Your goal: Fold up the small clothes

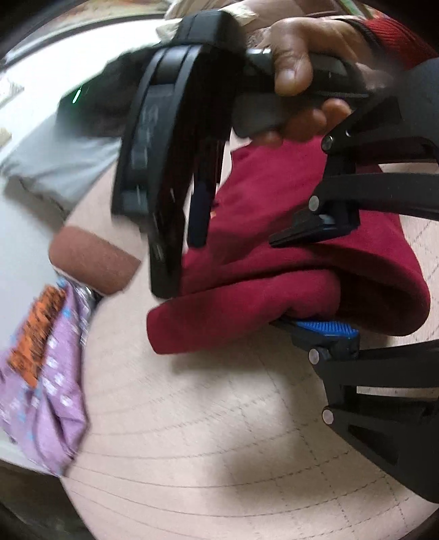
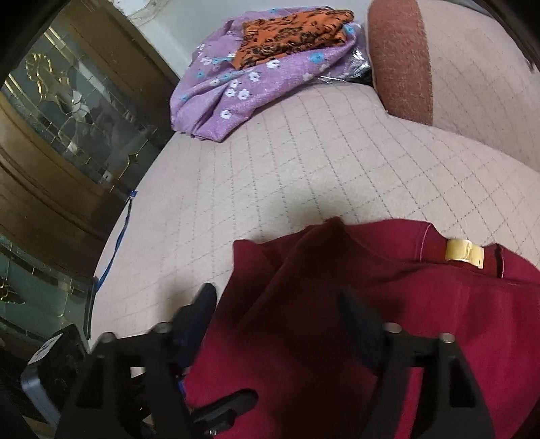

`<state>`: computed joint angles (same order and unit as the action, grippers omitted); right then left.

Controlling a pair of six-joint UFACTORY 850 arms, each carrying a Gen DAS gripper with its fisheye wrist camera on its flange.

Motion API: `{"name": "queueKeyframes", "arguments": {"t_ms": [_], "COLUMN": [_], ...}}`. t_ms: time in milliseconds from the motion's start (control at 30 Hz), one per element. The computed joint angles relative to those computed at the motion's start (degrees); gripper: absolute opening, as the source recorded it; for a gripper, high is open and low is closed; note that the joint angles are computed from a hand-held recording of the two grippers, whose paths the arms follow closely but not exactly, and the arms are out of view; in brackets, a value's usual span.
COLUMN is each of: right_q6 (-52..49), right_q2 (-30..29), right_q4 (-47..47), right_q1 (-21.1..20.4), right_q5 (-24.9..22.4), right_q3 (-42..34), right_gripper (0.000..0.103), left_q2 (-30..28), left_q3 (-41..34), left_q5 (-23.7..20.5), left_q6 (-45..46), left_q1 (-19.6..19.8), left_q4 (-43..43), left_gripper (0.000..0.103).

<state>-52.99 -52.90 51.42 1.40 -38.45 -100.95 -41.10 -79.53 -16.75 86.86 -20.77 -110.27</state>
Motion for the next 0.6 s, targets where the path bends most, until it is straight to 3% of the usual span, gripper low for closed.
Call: {"name": "queueKeyframes", "arguments": {"t_ms": [133,233,300,333,367,433,500,600], "right_q6": [4.6,12.5,12.9,11.2,9.8,5.2,2.1,-2.2], "right_q2": [-0.5,-3.5,-3.7,-2.9,-2.4,-1.6,-0.9,-0.4], "right_q4": [-8.4,-18.1,-20.4,-20.0,-19.0,-14.2,-11.0,-6.1], "right_q1": [2.0,3.5,4.1,4.3,4.2,3.2,2.5,1.3], "right_q5": [-0.4,-2.8,-0.9,2.1,3.6,4.6,5.2,5.1], "right_q3": [-1.5,-5.5,-5.1,-3.3,-2.2,-0.6,0.5,1.5], "right_gripper": [0.082,0.082,0.072,0.054,0.038,0.027,0.024,0.022], "left_q2": [1.2,0.7,0.6,0.3,0.3,1.2,2.1,2.5], "left_q3": [0.9,0.1,-0.3,-0.9,-1.1,0.0,1.3,1.8], "left_q5": [1.8,1.5,2.6,3.0,3.5,4.1,3.4,5.3], "left_q6": [10.0,6.5,3.0,-0.5,-3.5,-4.4,-1.8,-3.1], "left_q1": [-1.3,-1.0,-1.0,-0.9,-0.8,-1.0,-1.1,-2.0], "left_q4": [-6.4,-1.8,1.8,5.5,8.5,8.7,6.0,8.7], "left_gripper": [0.036,0.036,0.036,0.037,0.043,0.060,0.072,0.075]}}
